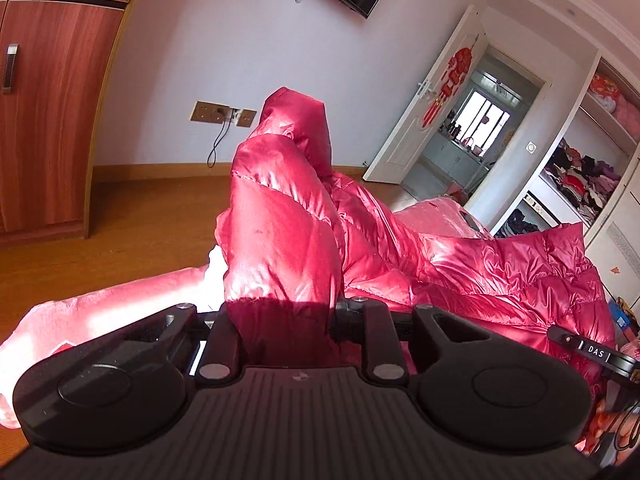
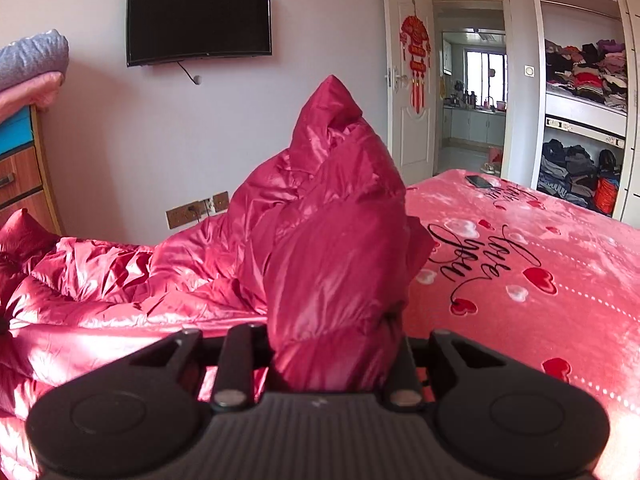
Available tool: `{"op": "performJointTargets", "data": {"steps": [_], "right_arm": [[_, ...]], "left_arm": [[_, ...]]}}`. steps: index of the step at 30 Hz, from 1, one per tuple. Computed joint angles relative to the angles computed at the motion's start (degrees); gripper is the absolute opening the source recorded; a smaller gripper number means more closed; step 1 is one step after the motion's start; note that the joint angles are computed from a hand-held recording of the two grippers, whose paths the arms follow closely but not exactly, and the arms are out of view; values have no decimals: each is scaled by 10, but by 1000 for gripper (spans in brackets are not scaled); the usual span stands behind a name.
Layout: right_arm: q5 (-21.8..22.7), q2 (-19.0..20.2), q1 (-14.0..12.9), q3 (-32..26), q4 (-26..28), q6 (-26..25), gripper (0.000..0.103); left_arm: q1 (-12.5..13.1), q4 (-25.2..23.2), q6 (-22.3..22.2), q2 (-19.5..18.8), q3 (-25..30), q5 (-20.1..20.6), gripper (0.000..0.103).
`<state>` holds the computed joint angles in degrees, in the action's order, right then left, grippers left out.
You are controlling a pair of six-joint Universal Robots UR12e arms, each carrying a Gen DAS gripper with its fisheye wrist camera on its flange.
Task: Fold large clothes
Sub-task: 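Carry the jacket to the bed edge by the cabinet and release it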
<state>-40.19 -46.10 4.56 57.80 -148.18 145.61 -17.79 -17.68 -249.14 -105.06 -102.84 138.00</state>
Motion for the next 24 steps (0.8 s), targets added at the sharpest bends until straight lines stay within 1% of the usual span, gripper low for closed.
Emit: {"op": "performJointTargets", "data": {"steps": [2, 4, 5, 7, 8, 9, 10, 11, 12, 13, 14, 15, 16, 17, 18, 19, 21, 23, 24], "right_arm": [[-14, -3, 5, 18, -12, 1, 27], [-25, -2, 6, 21, -15, -1, 31], [-31, -1, 7, 24, -15, 2, 33], [-41, -1, 8, 30, -12, 6, 39], [-46, -1, 8, 31, -10, 10, 45], [-48, -1, 7, 33, -7, 12, 49], [-48, -1, 6, 33, -1, 13, 51], [-52, 0, 5, 32, 3, 18, 58], [-55, -1, 4, 33, 3, 24, 65], [-56, -2, 3, 34, -1, 33, 68], [-56, 1, 1, 31, -6, 45, 71], [-56, 0, -1, 31, -11, 56, 76], [-56, 0, -3, 30, -16, 65, 79], [-56, 1, -5, 30, -25, 76, 84], [-56, 0, -7, 35, -46, 93, 88], [-52, -3, -11, 40, -61, 109, 89], [-39, -10, -19, 48, -73, 127, 92], [-37, -20, -26, 62, -84, 131, 94], [-38, -29, -31, 75, -91, 125, 94]], "left_arm": [[1, -13, 0, 4, 0, 0, 28], [3, -31, -3, -1, 11, -2, 30], [2, -53, -8, -3, 23, -2, 32], [9, -65, -10, -4, 27, -9, 35], [9, -68, -13, -4, 27, -10, 38], [7, -75, -17, 9, 19, -8, 40], [7, -76, -18, 9, 19, -7, 42], [14, -74, -14, 11, 20, -9, 46], [15, -72, -16, 13, 18, -7, 50], [14, -72, -18, 14, 18, -4, 51], [8, -79, -26, 17, 16, 4, 54], [5, -89, -31, 19, 17, 10, 59], [4, -104, -35, 17, 21, 19, 62], [1, -125, -40, 17, 26, 32, 70], [-5, -149, -44, 17, 32, 48, 77], [-10, -169, -45, 18, 38, 62, 79], [-23, -202, -33, 18, 51, 92, 94], [-36, -219, -17, 17, 64, 104, 97], [-43, -222, -6, 14, 71, 108, 97]]}}
